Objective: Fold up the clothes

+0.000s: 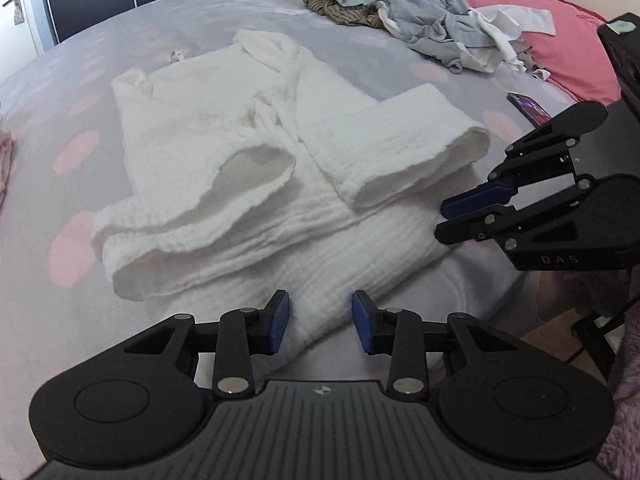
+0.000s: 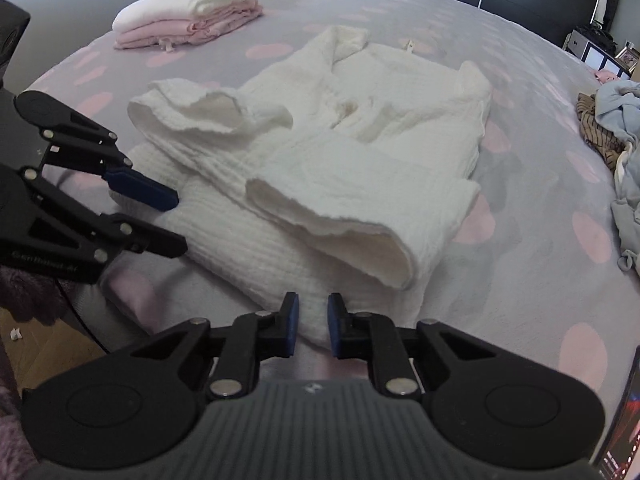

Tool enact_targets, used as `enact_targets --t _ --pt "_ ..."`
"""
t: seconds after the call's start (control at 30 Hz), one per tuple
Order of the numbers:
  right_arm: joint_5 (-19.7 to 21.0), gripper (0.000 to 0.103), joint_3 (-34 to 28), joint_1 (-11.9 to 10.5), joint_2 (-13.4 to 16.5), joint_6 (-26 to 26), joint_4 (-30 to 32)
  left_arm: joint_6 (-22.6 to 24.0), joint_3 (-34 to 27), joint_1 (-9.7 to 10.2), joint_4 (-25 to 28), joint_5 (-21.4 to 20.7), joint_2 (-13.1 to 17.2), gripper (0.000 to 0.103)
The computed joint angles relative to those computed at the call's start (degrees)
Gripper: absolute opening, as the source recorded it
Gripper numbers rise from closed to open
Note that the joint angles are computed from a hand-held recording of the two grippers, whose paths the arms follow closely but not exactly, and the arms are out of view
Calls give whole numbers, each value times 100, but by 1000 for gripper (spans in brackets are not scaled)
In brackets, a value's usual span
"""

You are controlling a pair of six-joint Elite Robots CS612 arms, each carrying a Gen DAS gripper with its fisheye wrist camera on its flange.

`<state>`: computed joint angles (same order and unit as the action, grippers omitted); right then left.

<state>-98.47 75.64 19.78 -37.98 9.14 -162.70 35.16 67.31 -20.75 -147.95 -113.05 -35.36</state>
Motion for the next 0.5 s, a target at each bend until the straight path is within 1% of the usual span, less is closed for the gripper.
enact_targets --t 0.03,0.1,0.17,0.23,0.33,0.5 --pt "-20 15 -12 -3 16 -2 -48 -37 -7 7 -29 -27 3 33" --pt "-77 15 -5 -14 21 107 -212 -96 2 19 -140 -78 1 33" --pt "-157 14 -23 -23 25 184 -270 -163 -6 31 -304 -125 17 33" --pt "-151 14 -65 -45 46 284 -277 -274 -55 39 -526 -162 58 33" --pt "-198 14 -166 -67 101 351 -353 -459 -186 29 -693 -126 138 33" --pt "-618 15 -427 -56 237 243 -521 -631 -389 -9 -1118 -56 279 33"
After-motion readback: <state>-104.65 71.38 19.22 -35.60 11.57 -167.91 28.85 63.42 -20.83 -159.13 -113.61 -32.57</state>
